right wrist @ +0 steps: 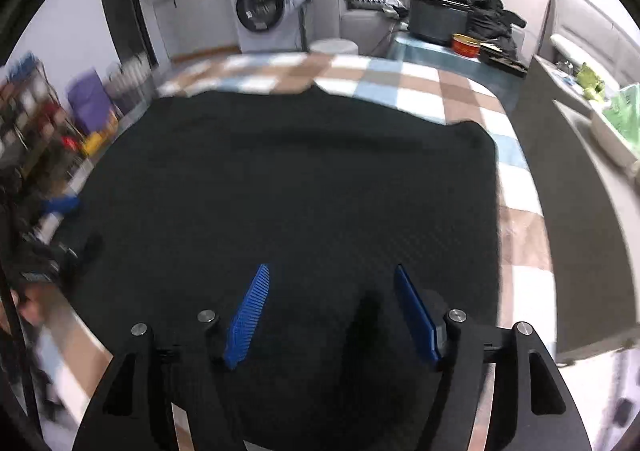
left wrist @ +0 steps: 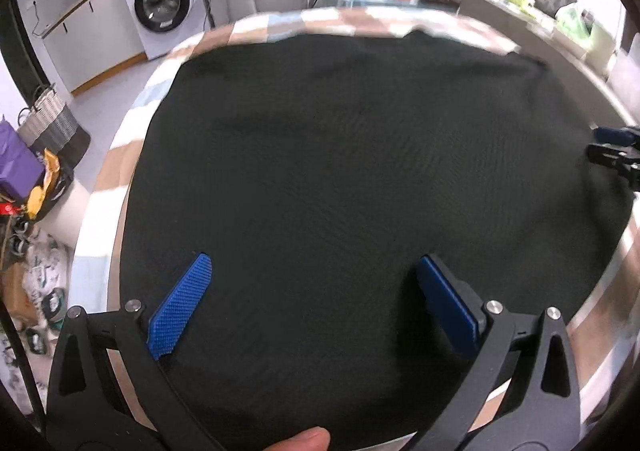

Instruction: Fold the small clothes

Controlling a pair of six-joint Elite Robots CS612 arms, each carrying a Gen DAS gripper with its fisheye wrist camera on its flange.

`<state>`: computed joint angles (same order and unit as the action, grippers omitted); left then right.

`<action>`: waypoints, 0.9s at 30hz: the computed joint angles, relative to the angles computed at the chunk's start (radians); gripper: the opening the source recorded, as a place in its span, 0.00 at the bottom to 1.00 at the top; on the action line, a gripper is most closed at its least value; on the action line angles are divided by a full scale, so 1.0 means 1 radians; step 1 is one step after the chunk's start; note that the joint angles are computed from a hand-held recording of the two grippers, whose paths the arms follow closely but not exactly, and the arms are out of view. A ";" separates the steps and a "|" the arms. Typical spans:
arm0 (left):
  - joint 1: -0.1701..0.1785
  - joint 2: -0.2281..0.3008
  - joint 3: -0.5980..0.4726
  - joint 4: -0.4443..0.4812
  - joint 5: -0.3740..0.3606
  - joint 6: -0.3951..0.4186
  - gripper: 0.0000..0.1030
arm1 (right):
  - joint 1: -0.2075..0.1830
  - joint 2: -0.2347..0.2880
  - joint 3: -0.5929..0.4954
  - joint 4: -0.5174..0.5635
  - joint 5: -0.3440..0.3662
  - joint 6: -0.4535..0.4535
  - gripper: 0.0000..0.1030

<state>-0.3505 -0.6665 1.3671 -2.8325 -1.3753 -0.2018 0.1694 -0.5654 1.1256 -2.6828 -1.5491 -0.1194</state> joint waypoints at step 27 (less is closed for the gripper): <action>0.043 -0.097 0.168 -0.078 0.062 -0.225 0.99 | -0.052 -0.113 0.242 -0.135 -0.032 0.179 0.70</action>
<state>-0.3075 -0.7635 1.5354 -2.9108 -1.3129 -0.4272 0.1178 -0.6781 1.3679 -2.8177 -1.5813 0.0600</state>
